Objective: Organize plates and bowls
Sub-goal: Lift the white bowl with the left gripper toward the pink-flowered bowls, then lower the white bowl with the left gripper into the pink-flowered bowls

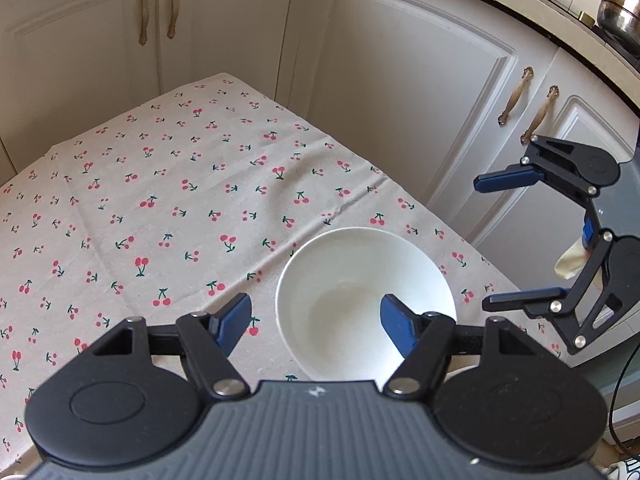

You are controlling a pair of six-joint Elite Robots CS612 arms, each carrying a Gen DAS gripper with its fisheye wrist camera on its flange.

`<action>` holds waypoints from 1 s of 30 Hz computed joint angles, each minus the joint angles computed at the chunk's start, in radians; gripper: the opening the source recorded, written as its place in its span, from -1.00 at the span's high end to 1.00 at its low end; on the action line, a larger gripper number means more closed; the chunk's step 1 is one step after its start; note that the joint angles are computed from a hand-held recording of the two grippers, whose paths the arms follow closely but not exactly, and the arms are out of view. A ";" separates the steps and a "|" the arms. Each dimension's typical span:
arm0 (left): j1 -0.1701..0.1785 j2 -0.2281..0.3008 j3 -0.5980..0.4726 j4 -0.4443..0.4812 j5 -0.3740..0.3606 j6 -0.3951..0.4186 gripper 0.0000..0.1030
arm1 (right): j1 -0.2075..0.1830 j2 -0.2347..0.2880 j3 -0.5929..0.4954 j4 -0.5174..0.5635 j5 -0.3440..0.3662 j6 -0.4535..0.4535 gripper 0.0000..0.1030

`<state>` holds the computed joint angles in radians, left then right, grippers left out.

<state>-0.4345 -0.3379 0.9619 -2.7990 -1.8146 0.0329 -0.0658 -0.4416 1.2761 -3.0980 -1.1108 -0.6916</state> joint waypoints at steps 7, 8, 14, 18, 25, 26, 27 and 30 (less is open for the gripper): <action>-0.003 0.012 -0.026 0.038 0.003 -0.011 -0.38 | -0.001 0.034 -0.051 0.151 0.061 -0.119 -0.60; -0.003 0.013 -0.029 0.044 0.004 -0.012 -0.38 | -0.001 0.039 -0.059 0.163 0.078 -0.127 -0.60; -0.003 0.023 -0.054 0.079 -0.001 -0.012 -0.35 | -0.002 0.056 -0.102 0.227 0.155 -0.183 -0.56; -0.004 0.030 -0.070 0.098 -0.010 -0.012 -0.34 | -0.002 0.058 -0.121 0.282 0.175 -0.238 -0.55; -0.007 0.035 -0.083 0.103 -0.015 -0.013 -0.34 | -0.004 0.060 -0.158 0.403 0.234 -0.330 -0.41; -0.007 0.036 -0.087 0.106 -0.016 -0.017 -0.35 | -0.003 0.061 -0.160 0.409 0.235 -0.332 -0.41; -0.006 0.039 -0.091 0.106 -0.020 -0.023 -0.35 | -0.003 0.061 -0.161 0.409 0.235 -0.330 -0.41; -0.006 0.044 -0.103 0.110 -0.015 -0.019 -0.35 | -0.004 0.058 -0.155 0.392 0.233 -0.326 -0.41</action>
